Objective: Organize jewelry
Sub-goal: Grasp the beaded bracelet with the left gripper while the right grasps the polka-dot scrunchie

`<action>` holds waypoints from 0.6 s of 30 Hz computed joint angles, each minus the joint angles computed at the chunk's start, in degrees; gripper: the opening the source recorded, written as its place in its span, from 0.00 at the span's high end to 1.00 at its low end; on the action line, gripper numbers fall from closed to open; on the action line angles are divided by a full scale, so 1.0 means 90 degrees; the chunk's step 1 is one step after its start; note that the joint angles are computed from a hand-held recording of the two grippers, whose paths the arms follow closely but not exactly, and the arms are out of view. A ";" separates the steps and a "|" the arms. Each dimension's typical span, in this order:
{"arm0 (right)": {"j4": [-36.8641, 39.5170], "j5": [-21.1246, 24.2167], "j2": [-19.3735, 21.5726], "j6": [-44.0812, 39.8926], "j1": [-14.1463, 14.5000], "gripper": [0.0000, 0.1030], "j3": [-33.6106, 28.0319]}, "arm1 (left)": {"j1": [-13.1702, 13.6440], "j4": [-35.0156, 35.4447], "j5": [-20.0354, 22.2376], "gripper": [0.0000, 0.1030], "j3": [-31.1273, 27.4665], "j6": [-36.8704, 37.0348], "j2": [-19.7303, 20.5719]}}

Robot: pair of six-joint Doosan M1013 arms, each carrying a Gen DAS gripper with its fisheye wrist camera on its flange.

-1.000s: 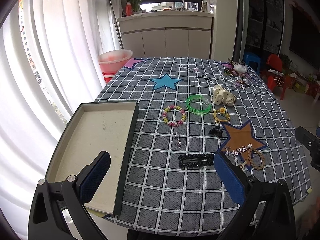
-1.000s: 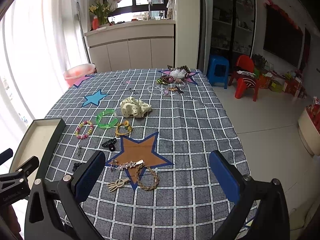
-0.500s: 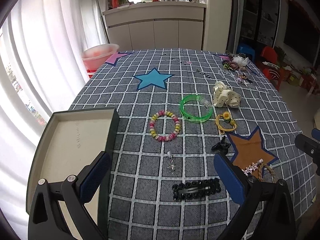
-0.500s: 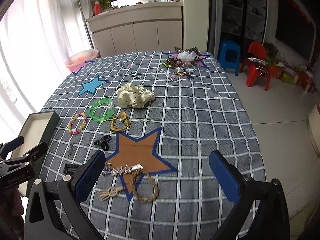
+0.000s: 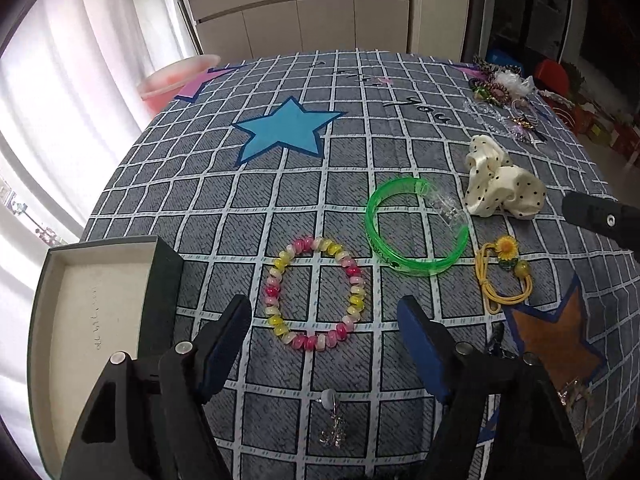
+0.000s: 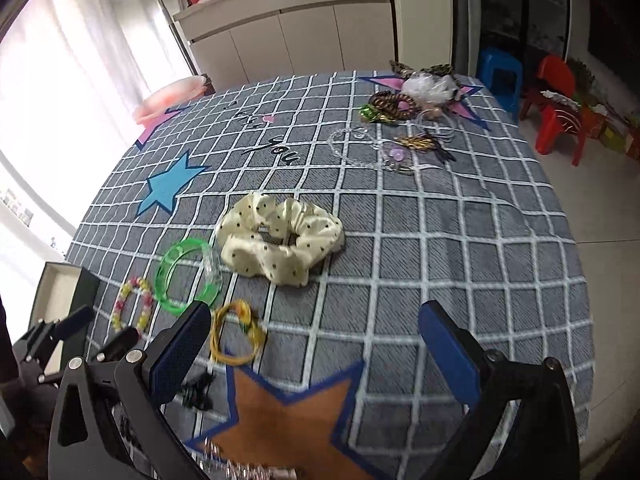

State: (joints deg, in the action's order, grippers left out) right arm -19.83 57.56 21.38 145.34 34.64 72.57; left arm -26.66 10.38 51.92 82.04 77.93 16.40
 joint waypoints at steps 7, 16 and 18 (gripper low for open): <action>0.0331 -0.0090 0.0455 -0.0502 -0.0176 0.00 -0.0411 | 0.0099 -0.0245 0.0155 0.19 -0.0074 0.0156 0.0156; -0.0213 0.0329 0.0813 -0.0368 -0.0105 0.40 -0.0694 | 0.0215 -0.0946 -0.0182 0.63 -0.0033 0.0731 0.0146; -0.0276 0.0217 0.0786 -0.0332 -0.0099 0.67 -0.0652 | 0.0259 -0.1192 -0.0218 0.76 -0.0042 0.0898 0.0152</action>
